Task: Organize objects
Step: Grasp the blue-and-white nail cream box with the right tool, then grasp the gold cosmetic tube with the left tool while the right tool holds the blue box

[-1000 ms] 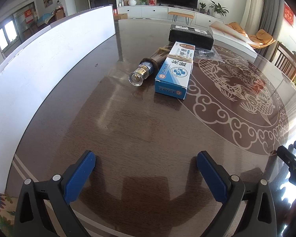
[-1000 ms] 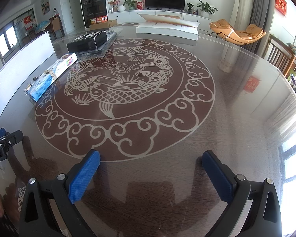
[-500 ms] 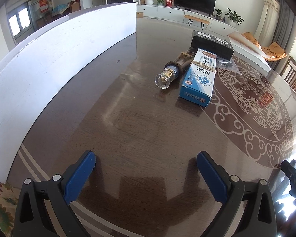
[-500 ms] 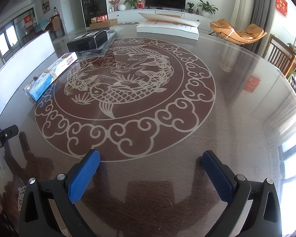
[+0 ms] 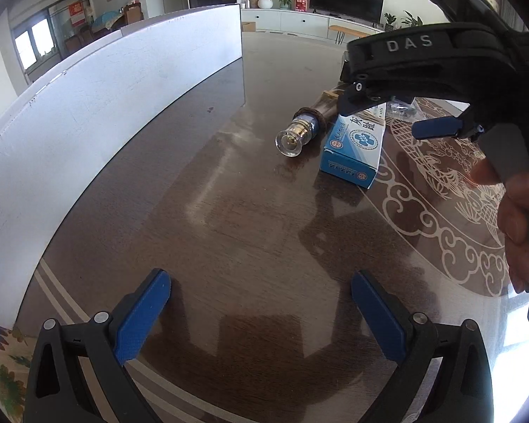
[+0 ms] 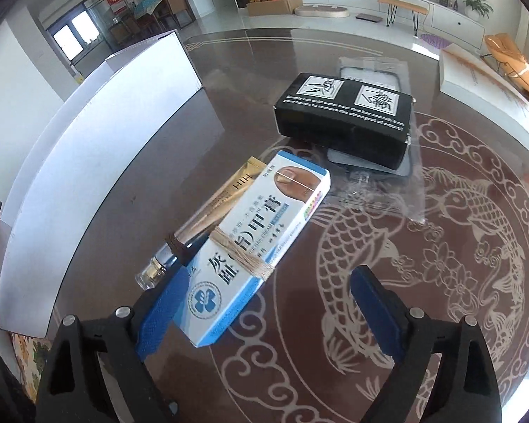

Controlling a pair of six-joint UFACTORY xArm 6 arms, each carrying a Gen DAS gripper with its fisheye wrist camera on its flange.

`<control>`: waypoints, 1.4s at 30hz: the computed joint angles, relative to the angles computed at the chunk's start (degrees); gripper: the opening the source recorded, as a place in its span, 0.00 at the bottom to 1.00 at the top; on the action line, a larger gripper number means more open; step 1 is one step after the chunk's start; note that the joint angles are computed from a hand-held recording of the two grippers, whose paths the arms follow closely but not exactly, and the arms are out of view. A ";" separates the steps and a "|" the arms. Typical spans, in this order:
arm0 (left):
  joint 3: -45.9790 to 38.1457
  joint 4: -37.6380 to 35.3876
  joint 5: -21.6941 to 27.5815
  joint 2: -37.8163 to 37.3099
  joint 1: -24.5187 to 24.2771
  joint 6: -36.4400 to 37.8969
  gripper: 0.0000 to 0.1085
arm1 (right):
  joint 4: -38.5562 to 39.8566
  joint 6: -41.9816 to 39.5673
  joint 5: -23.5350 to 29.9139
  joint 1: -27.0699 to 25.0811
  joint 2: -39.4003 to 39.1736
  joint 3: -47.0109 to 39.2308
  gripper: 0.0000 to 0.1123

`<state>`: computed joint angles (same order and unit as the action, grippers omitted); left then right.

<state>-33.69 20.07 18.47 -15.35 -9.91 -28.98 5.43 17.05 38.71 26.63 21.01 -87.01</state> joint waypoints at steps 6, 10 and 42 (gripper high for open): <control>0.00 0.16 0.02 -0.01 -0.02 -0.23 0.95 | 1.18 3.10 3.33 0.70 5.32 -7.09 0.74; -0.01 0.17 0.01 0.00 -0.01 -0.25 0.95 | 0.05 4.71 4.09 0.80 3.75 -5.36 0.63; -5.04 -11.87 0.35 4.85 0.24 15.12 0.95 | -40.56 32.16 -15.34 1.60 -42.62 53.82 0.40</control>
<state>-38.73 8.20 18.82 -10.50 -9.67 -13.85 -35.13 49.21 23.37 28.23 -21.61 -33.19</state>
